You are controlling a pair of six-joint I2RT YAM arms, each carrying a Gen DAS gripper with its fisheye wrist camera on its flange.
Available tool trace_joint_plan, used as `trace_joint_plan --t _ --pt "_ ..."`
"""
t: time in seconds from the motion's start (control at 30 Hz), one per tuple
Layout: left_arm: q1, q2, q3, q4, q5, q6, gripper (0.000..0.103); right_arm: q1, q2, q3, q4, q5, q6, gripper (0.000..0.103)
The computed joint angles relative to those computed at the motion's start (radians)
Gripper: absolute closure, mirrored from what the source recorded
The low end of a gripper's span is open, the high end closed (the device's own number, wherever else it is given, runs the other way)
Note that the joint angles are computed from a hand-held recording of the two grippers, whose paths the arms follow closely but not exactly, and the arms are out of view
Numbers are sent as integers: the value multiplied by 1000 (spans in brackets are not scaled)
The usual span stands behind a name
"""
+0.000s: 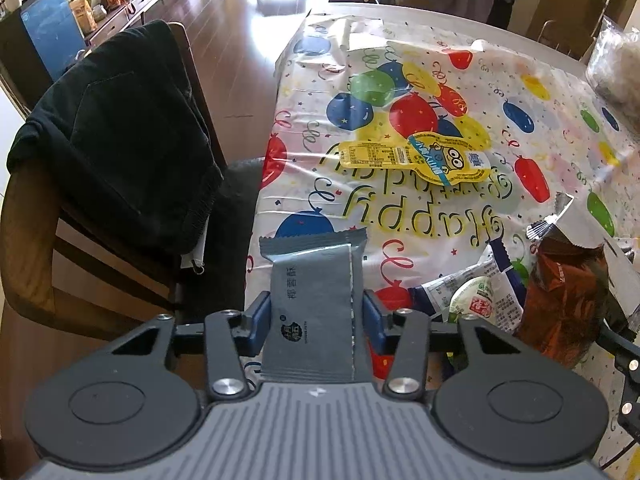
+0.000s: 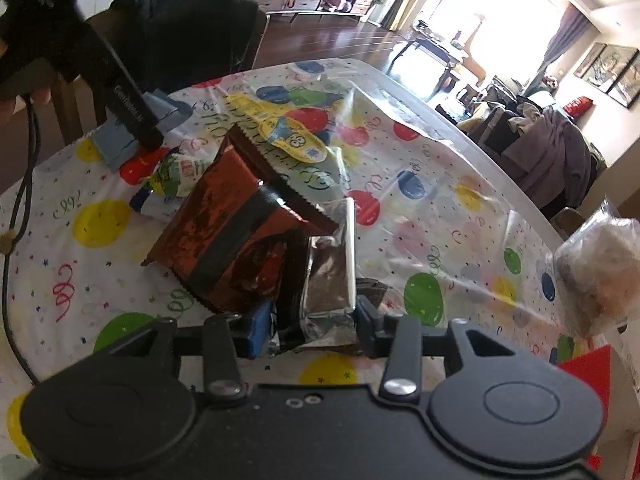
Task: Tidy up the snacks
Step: 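Grasp the grey flat packet with the left tool while the right tool grasps the silver foil bar, then carry both snacks into the red-sided box and open both tools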
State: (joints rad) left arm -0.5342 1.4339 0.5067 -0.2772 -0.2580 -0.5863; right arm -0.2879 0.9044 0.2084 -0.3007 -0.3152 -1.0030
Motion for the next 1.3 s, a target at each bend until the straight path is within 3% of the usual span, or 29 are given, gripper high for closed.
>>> trace_joint_plan --t 0.37,0.77,1.0,1.3 --pt "-24 -79 -25 -38 6 -73 56 -198 -10 82 -145 -133 -76 62" --pt "-187 -243 31 -245 -52 -241 56 -528 38 245 -434 -346 -313 62" --pt "-383 -228 168 -383 -117 -370 56 -768 179 417 -652 -453 -540 62" --pt "-602 -23 453 -464 -195 -461 56 -1009 462 687 -853 -530 -766 62"
